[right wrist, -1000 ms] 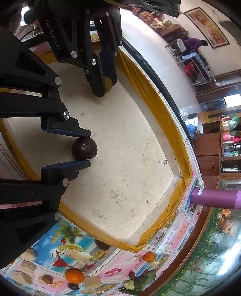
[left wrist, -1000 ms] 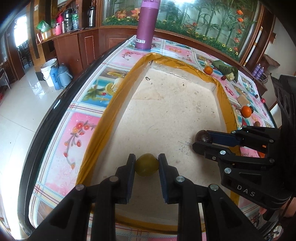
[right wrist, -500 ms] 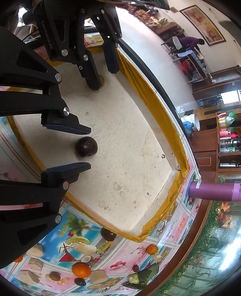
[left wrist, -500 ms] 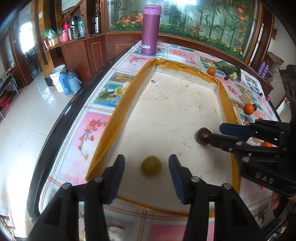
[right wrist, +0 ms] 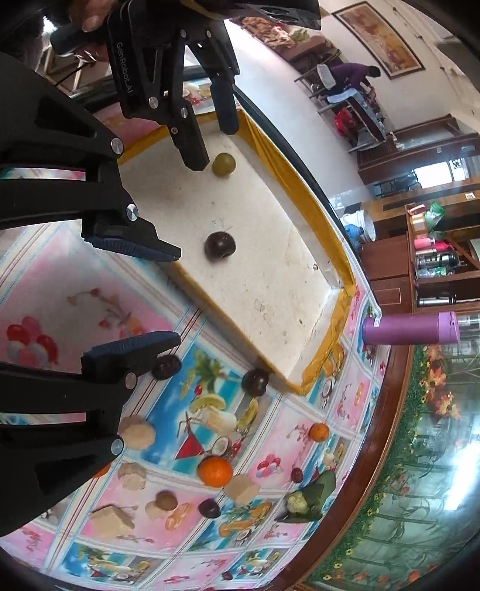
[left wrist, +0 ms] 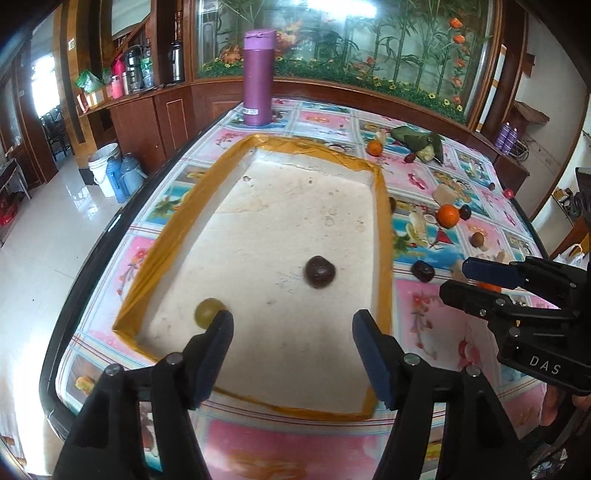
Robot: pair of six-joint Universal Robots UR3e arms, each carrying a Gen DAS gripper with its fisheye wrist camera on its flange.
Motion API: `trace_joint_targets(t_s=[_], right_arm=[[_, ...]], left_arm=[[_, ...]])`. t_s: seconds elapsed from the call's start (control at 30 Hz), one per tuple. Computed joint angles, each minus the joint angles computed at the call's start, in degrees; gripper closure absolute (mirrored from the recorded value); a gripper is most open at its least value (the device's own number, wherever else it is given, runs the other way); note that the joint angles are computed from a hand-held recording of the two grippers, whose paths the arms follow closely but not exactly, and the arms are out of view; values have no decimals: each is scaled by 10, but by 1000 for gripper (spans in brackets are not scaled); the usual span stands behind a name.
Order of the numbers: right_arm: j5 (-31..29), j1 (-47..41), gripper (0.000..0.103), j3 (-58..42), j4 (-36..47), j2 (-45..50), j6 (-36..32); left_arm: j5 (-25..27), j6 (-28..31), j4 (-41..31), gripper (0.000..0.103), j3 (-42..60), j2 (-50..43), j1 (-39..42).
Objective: Organize fruits
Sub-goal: 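Lift both open tools out of the tray toward the remaining fruits, then grasp a mandarin orange with the right tool while the left tool grasps a beige round cake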
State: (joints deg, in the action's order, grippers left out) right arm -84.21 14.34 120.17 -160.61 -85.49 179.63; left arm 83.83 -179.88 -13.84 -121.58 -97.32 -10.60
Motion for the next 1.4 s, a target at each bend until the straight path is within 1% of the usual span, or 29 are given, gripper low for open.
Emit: trace_joint_targets(t_s=[0.03, 0.07, 0.17, 0.2, 0.3, 0.37, 0.53, 0.6, 0.67, 0.73, 0.83, 0.93, 1.03, 1.1, 1.13, 1.17, 1.2, 1.3, 1.4], right_arm=[[3, -14, 60, 23, -3, -22, -1], [2, -26, 53, 44, -7, -42, -1], [7, -77, 38, 120, -17, -121, -8], [14, -99, 36, 145, -16, -150, -14], [41, -177, 35, 205, 23, -246, -47], [63, -238, 35, 240, 67, -316, -77], [137, -402, 34, 291, 227, -485, -181], [162, -445, 34, 297, 281, -522, -218], [181, -464, 34, 302, 300, -528, -246], [190, -458, 34, 306, 276, -499, -258], [187, -410, 34, 306, 175, -394, -245], [161, -345, 35, 286, 53, -259, -219], [138, -298, 35, 260, -22, -160, -203], [137, -291, 44, 254, -48, -127, -208], [143, -293, 57, 252, -49, -120, -216], [139, -290, 65, 255, -62, -117, -219], [140, -291, 69, 256, -62, -120, -228], [167, -330, 69, 277, -20, -176, -259], [190, -396, 69, 307, 72, -293, -308]], left_arm=[[4, -4, -3, 32, 9, -5, -14], [9, -8, -7, 31, 19, -11, -30], [25, -17, -15, 29, 50, -33, -74], [29, -19, -20, 27, 59, -39, -87], [41, -27, -35, 26, 93, -63, -126], [48, -34, -48, 24, 118, -81, -149], [64, -50, -83, 23, 171, -115, -198], [74, -52, -92, 23, 183, -121, -211], [83, -53, -101, 22, 188, -123, -220], [91, -57, -107, 20, 189, -123, -226], [101, -63, -114, 19, 181, -116, -229], [109, -69, -121, 19, 174, -110, -229], [113, -74, -127, 19, 176, -111, -229], [113, -76, -130, 19, 181, -115, -229], [113, -77, -132, 19, 187, -120, -231], [112, -77, -134, 19, 195, -126, -232], [109, -77, -137, 19, 204, -133, -233], [89, -74, -149, 18, 245, -163, -236], [64, -71, -166, 18, 303, -206, -238]])
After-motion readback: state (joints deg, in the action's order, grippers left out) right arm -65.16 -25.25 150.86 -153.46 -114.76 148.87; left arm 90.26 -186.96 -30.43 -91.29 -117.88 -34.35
